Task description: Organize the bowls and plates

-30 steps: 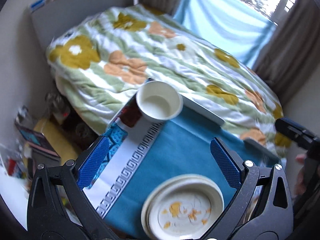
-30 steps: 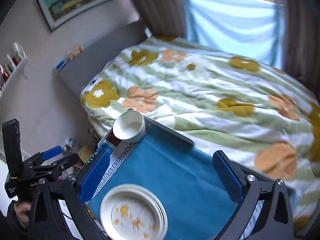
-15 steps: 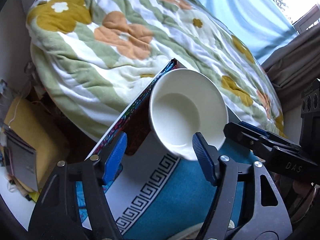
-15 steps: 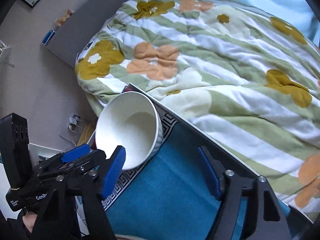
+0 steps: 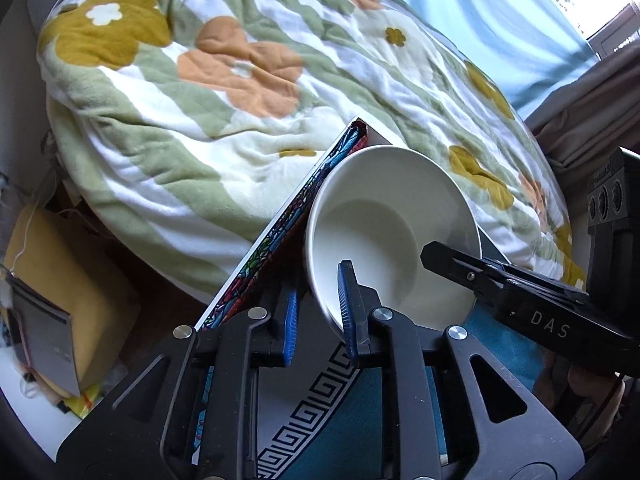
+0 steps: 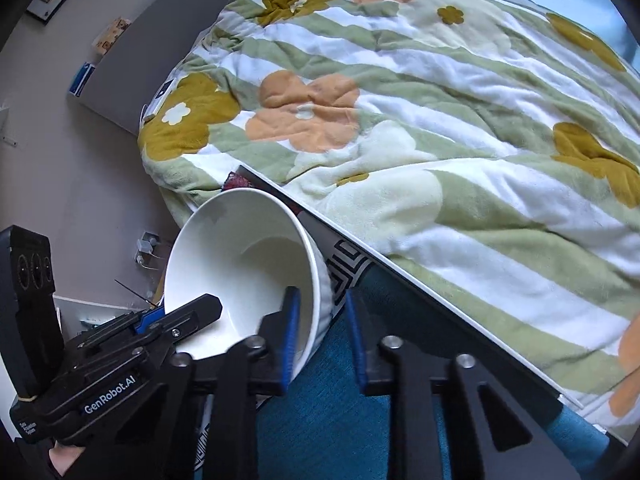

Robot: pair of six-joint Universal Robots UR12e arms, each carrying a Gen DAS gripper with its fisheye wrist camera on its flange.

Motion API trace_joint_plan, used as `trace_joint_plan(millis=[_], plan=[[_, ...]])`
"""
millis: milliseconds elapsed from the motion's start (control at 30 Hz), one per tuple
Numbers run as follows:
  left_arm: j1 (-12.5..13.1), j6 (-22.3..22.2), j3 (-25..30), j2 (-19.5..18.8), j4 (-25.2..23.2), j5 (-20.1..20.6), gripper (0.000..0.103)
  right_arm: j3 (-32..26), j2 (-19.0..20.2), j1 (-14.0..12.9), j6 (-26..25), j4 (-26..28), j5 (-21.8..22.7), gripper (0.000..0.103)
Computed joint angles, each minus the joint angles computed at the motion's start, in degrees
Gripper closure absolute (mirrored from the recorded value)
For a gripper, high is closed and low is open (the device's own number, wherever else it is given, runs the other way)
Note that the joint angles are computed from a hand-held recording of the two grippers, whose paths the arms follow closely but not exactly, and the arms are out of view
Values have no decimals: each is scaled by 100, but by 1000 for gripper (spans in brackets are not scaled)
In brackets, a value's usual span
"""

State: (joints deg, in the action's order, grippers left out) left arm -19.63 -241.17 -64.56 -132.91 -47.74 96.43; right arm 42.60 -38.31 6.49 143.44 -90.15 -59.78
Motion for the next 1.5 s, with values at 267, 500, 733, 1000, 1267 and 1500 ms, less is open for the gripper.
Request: trace_joint_plan(millis=[267, 500, 733, 1000, 1267, 1500], plan=[[-11, 139, 98, -12, -163, -43, 87, 201, -117, 15, 103, -249, -95, 88], [-118, 364, 308, 29, -368, 123, 87, 563, -387, -81, 201, -474, 8, 88], [-386, 657, 771, 10, -571, 399, 87, 1154, -912, -336, 375, -897, 203, 88], [-769, 995, 1519, -242, -793, 324, 87, 2047, -1646, -823, 718, -1525, 337, 88], [-1236, 1447, 2833, -871, -1203, 210, 87, 2954, -2341, -1441, 1075, -2145, 296, 88], [-1582, 1670, 4153, -1572, -1695, 57, 87, 3613, -2825, -1938, 1295, -2514, 178, 88]])
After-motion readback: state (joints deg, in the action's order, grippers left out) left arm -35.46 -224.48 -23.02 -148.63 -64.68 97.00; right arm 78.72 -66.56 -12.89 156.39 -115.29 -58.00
